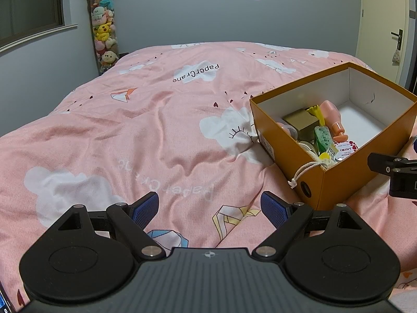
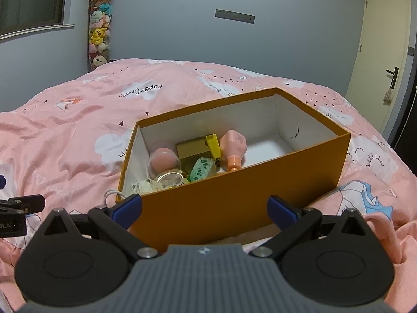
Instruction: Organize rigid objects
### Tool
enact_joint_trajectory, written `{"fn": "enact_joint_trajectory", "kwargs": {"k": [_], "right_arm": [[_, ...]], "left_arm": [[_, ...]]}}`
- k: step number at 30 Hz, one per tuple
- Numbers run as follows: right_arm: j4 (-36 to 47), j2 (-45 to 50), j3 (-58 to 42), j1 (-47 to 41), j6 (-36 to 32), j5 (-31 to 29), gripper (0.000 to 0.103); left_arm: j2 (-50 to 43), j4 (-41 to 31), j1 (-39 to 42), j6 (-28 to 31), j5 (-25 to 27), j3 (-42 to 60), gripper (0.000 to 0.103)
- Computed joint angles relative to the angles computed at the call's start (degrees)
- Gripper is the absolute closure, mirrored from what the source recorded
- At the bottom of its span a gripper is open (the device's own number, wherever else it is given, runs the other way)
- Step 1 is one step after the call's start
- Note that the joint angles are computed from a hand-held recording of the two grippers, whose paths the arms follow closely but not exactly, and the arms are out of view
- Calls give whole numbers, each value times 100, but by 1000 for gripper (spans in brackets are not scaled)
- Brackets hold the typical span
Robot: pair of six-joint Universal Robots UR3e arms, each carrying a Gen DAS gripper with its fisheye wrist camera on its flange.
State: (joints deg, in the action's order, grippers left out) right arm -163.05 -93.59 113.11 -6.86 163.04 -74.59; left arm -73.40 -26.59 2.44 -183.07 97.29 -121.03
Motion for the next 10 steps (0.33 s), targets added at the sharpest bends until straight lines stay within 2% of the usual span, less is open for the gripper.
{"fn": "enact_joint_trajectory", "kwargs": {"k": [10], "right_arm": [[16, 39, -41, 45, -45, -24, 3]], "left_arm": [[6, -3, -29, -20, 22, -11, 0]]}}
